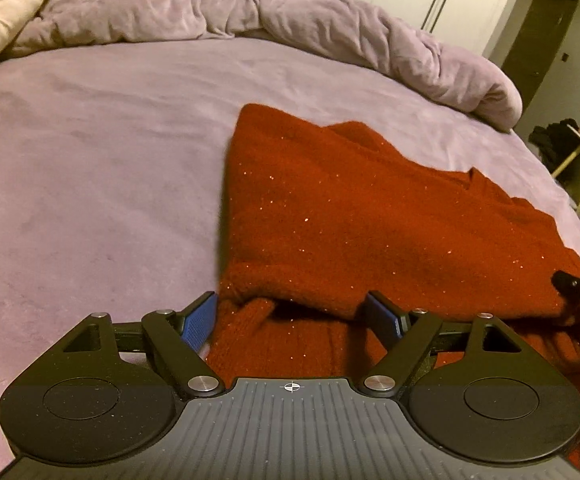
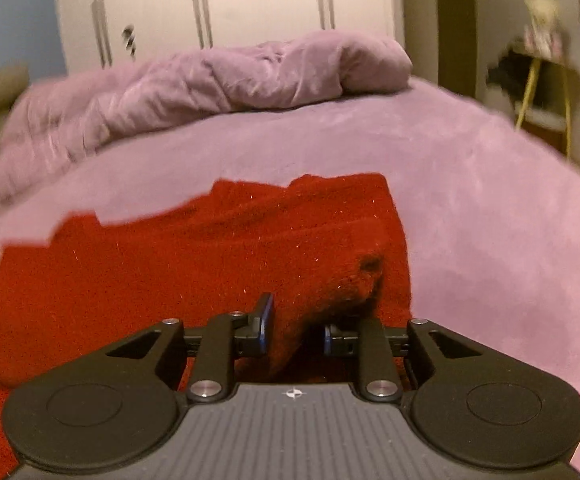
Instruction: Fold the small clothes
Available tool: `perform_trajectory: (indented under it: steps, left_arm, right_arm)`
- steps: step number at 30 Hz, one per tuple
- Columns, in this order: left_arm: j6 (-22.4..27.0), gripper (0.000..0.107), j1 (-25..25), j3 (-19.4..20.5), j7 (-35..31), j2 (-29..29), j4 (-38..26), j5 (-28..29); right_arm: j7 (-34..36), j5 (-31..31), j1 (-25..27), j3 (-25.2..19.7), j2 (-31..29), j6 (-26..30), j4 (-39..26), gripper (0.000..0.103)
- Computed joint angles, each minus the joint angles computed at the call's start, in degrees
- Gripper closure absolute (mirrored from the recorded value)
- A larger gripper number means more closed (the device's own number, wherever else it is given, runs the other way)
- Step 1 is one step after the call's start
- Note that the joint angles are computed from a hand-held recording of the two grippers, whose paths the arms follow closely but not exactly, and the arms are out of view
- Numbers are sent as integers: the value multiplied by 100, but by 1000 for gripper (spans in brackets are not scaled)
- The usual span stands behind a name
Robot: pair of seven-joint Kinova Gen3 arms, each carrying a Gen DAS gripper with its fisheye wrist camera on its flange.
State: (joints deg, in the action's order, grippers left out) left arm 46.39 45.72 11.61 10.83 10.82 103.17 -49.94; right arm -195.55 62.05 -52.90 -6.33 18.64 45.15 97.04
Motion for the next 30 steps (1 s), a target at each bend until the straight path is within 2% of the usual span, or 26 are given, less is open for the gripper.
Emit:
perform_trajectory:
  steps: [1,2,5,7,9,10,11,12,14,15,17,18,20,22,23,24,25,27,29,30]
  left_arm:
    - [112,24,38,19,-17,19,-63,-3]
    - [234,24,90,39,-28,52,-148,-21]
    - [428,24,257,61,-17,98,-308,-233]
    - [372,24,283,68,-108,160,-409,-330]
    - [409,23,306,62,-300,294,-584,-282]
    - [416,23,319,47,-408,366,-661,-233]
    - [466,23,336,30,-544,438,-756,-147]
    - [565,24,375,14,-679,497,-852,-74]
    - [523,24,505,-60,-706,436,-805,-158]
    - [451,24,542,-87,-639,370,-748,-213]
    - [285,24,584,-134,-373,251,-664,-410]
    - [254,24,576,-132,-298,247,-684,-482]
    - [181,24,550,-177,-411,350,-850,-480]
    - [100,25,372,-113,-793,582,-1110,-273]
    - [37,25,132,57,-1026,681,-1203,-116]
    - [67,30,-15,120,-1259,867,-1373,117]
    - [191,29,-56,119,-1478,1013,-1549,331]
    - [259,24,177,-201,-1871,1229,-1785,478]
    - [368,21,329,-361,-2153,1387,-1997,477]
    - [349,18,359,-427,-2224,1447,-2067,506]
  right_arm:
    - [-60,45,140,-88,-2,-86,28,84]
    - [-27,184,180,-119,61,-79,-6,91]
    - [551,881,25,-284,231,448,-230,94]
    - [791,1347,309,-784,305,913,-332,94]
    - [951,1544,705,-1309,493,1379,-464,93]
    - [1091,1502,937,-1574,605,1562,-550,89]
    - [1211,1368,1143,-1785,723,1675,-613,75]
    - [1239,1179,1243,-1895,791,1857,-690,70]
    - [1015,994,1126,-1798,612,2147,-552,66]
    - [785,943,955,-1659,530,2319,-477,59]
    - [391,995,769,-1579,360,2476,-283,58]
    - [245,1107,759,-1611,300,2438,-196,59]
    - [224,1338,999,-1960,150,2082,-42,60]
    - [576,1453,1356,-2418,151,1616,-28,65]
    - [808,1478,1478,-2531,209,1420,-61,68]
    - [1041,1450,1525,-2567,325,1317,-149,69]
    - [1274,1341,1481,-2522,473,1307,-278,71]
    - [1726,1085,1293,-2213,716,1374,-443,79]
    - [1920,1161,1017,-1816,726,1354,-337,79]
    - [1973,1225,984,-1761,755,1399,-334,80]
